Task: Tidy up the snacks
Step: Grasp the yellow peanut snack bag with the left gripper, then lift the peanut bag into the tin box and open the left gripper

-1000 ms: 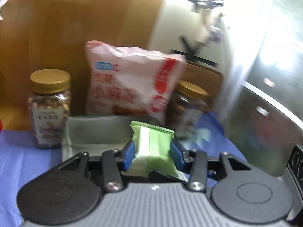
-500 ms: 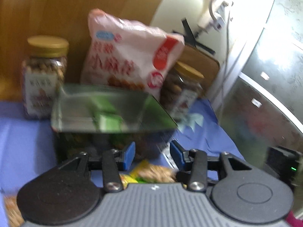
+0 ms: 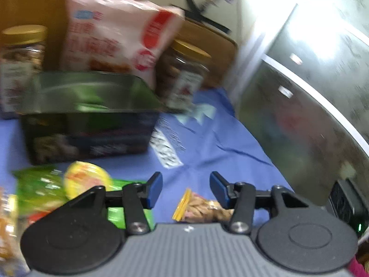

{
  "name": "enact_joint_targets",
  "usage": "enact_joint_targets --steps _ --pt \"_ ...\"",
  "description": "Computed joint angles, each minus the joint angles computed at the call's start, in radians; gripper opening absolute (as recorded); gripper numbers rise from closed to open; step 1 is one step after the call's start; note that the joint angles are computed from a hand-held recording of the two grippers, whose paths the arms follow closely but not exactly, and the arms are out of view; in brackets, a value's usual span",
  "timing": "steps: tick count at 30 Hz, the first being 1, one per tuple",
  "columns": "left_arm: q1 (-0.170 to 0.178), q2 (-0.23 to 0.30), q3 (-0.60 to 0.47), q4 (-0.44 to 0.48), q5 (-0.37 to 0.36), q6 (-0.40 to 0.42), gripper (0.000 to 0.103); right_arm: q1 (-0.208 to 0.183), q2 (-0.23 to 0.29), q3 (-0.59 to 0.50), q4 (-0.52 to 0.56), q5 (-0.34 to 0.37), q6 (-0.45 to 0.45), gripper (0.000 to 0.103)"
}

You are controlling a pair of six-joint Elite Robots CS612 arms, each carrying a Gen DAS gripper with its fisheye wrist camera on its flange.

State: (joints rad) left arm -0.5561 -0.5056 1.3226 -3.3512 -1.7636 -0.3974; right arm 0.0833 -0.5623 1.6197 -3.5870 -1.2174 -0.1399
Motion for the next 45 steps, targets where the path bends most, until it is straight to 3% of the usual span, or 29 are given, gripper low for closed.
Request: enact_joint_targets --steps 3,4,8,11,14,19,24,27,28,34,38,45 --pt "-0.017 0.01 -0.024 0.039 -0.041 0.045 0.051 0.016 -0.009 0.06 -0.064 -0.157 -0.003 0.076" --pt "-0.023 0.013 -0.028 0.048 -0.048 0.06 0.052 0.017 -0.011 0.076 -0.085 -0.18 0.015 0.077" --pt "-0.045 0.017 -0.038 0.088 -0.053 0.13 0.06 -0.001 -0.015 0.119 -0.14 -0.11 0.125 0.077" --pt "-0.052 0.018 -0.044 0.126 -0.061 0.146 0.061 0.004 -0.015 0.121 -0.146 -0.091 0.11 0.077" --pt "-0.055 0.019 -0.048 0.171 -0.085 0.17 0.066 0.012 -0.013 0.116 -0.131 -0.112 0.098 0.076" --pt "-0.064 0.037 -0.086 0.271 -0.088 0.216 0.066 0.011 -0.01 0.123 -0.16 -0.13 0.148 0.073" --pt "-0.07 0.048 -0.095 0.254 -0.092 0.223 0.067 0.014 -0.01 0.129 -0.167 -0.164 0.16 0.068" --pt "-0.074 0.045 -0.081 0.221 -0.086 0.231 0.059 0.017 -0.01 0.125 -0.162 -0.177 0.146 0.042" --pt "-0.075 0.044 -0.079 0.216 -0.081 0.23 0.058 0.016 -0.011 0.125 -0.162 -0.168 0.148 0.039" --pt "-0.077 0.029 -0.047 0.167 -0.063 0.214 0.053 0.029 -0.013 0.125 -0.185 -0.195 0.135 0.034" --pt "-0.069 0.01 -0.014 0.08 -0.049 0.197 0.053 0.037 -0.013 0.109 -0.233 -0.187 0.137 0.034" --pt "-0.045 -0.02 0.022 -0.093 0.077 0.164 0.053 0.068 0.012 -0.029 -0.235 -0.148 0.074 0.034"
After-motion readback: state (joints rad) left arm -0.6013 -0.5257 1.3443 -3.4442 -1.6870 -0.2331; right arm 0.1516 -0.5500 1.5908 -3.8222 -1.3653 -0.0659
